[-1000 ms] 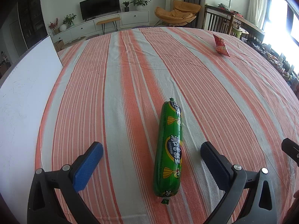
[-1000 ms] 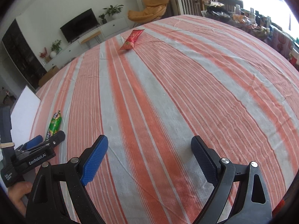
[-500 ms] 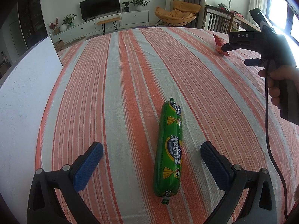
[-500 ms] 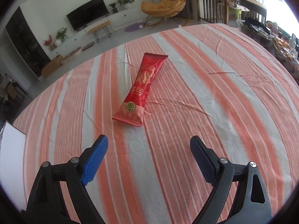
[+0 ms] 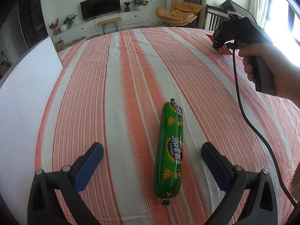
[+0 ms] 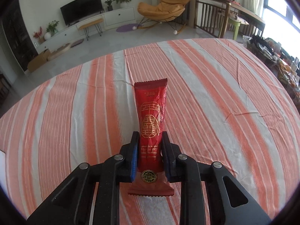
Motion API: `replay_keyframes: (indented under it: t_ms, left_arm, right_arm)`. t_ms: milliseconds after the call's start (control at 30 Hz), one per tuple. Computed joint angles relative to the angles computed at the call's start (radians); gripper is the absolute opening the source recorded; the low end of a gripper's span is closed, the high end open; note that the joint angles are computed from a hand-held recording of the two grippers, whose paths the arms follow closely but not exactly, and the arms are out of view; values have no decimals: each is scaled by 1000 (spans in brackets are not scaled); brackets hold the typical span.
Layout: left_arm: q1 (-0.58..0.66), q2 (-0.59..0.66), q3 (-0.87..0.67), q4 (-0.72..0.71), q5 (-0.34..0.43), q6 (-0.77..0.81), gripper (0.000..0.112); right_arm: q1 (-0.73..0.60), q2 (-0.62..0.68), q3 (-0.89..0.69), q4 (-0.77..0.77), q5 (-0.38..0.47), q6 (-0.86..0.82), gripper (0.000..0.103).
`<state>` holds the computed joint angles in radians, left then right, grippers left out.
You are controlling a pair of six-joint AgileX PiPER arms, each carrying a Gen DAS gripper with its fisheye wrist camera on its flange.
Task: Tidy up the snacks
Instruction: 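Grasp the red packet by its end with the right tool, then lift the red packet with the right tool while the left tool holds the green snack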
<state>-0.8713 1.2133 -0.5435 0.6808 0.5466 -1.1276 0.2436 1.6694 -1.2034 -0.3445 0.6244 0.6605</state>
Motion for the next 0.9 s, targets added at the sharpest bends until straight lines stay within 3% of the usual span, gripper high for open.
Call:
replay_keyframes:
  t_ms: [200,433,567,733,900]
  left_arm:
    - [0,1,0,2,0,-2,103]
    - [-2,1,-1,2,1,-4,103]
    - [-2,2,-1,3,1,-5,103]
    - [0,-2,2,-8,-4,10,103]
    - [48,-42,-22,-278,43,351,101]
  right_arm:
    - [-37,-98,102,102,-23,-111,20]
    - [-35,-404,357,295,16,-254,20]
    - [49,-618,472,330,150,-257,20]
    - [327,-816,554,220,385,-31,20]
    - [610,-882,572,130,558,217,19]
